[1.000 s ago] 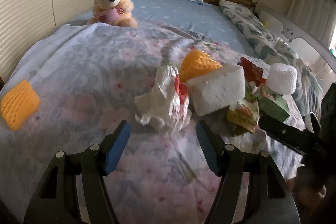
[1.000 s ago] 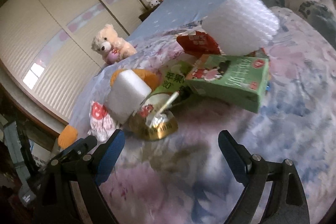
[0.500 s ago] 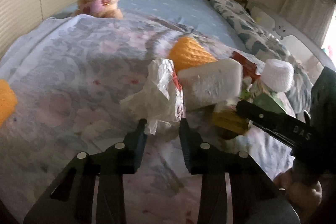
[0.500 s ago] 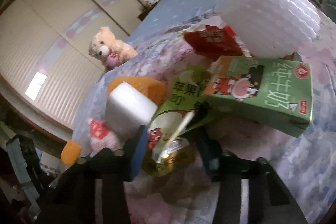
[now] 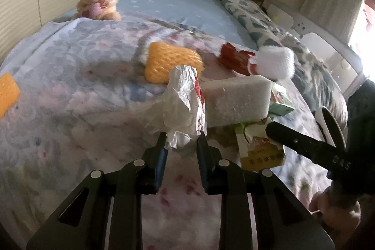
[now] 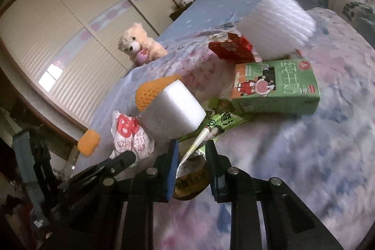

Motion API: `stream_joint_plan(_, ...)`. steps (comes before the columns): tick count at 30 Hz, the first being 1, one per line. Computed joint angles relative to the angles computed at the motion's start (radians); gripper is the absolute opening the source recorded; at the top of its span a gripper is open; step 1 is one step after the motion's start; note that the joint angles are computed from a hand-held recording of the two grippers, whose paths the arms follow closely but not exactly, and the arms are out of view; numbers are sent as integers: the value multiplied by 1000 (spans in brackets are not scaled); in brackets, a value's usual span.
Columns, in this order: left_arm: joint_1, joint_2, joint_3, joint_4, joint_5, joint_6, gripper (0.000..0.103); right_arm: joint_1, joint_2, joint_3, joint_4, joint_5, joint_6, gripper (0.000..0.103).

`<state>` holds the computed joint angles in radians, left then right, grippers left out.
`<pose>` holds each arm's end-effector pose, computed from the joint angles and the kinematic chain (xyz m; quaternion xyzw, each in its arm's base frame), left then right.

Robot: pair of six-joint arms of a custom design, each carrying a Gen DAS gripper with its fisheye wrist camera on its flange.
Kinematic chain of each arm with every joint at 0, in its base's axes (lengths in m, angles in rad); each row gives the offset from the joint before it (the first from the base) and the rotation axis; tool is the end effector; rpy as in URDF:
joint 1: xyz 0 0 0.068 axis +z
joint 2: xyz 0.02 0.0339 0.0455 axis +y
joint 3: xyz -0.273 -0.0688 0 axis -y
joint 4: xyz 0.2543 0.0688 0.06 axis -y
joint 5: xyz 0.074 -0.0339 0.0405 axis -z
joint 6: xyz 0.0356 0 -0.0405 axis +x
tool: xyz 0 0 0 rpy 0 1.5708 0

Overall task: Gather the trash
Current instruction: 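Grasp the gold can with right tool while left tool grasps the white plastic bag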

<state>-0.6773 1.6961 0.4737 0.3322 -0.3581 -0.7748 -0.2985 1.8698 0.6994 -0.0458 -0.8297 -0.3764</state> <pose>0.2142 -0.1563 0.0824 -0.1046 0.9236 -0.0925 0.3571 0.2838 -0.0598 0.0717 -0.1061 0.8974 0.3209 0.2837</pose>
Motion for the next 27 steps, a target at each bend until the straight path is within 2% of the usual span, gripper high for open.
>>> stream_joint_plan(4, -60, -27, 24, -48, -52, -16, 23, -93, -30, -10, -100, -31, -128, 22)
stream_joint_plan(5, -71, -34, 31, -60, -64, -15, 23, -115, -35, -8, -127, -38, -158, 10)
stream_joint_plan(6, -77, -38, 36, -67, -69, -14, 23, -146, -40, -3, -164, -41, -199, 3)
stream_joint_plan(8, -90, -42, 49, -81, -79, -13, 23, -194, -32, 18, -238, -52, -273, 3)
stream_joint_plan(10, -106, -42, 58, -91, -93, -21, 23, -226, -44, 10, -242, -24, -309, 3)
stream_joint_plan(14, -129, -42, 56, -101, -107, -42, 23, -262, -16, 45, -305, -28, -333, 11)
stream_joint_plan(16, -132, -41, 52, -106, -110, -50, 23, -255, -26, 39, -298, -28, -320, 20)
stream_joint_plan(18, -128, -46, 38, -101, -106, -59, 23, -237, -28, 35, -296, -17, -315, 49)
stream_joint_plan(19, -128, -48, 33, -100, -106, -65, 23, -225, -30, 29, -286, -12, -307, 52)
stream_joint_plan(25, -125, -70, -1, -93, -114, -82, 23, -101, -7, -7, -162, 85, -234, 52)
stream_joint_plan(26, -126, -72, -4, -93, -117, -83, 23, -87, -5, -18, -134, 96, -228, 47)
stream_joint_plan(27, -123, -76, -8, -92, -117, -85, 23, -72, -21, -44, -91, 106, -223, 30)
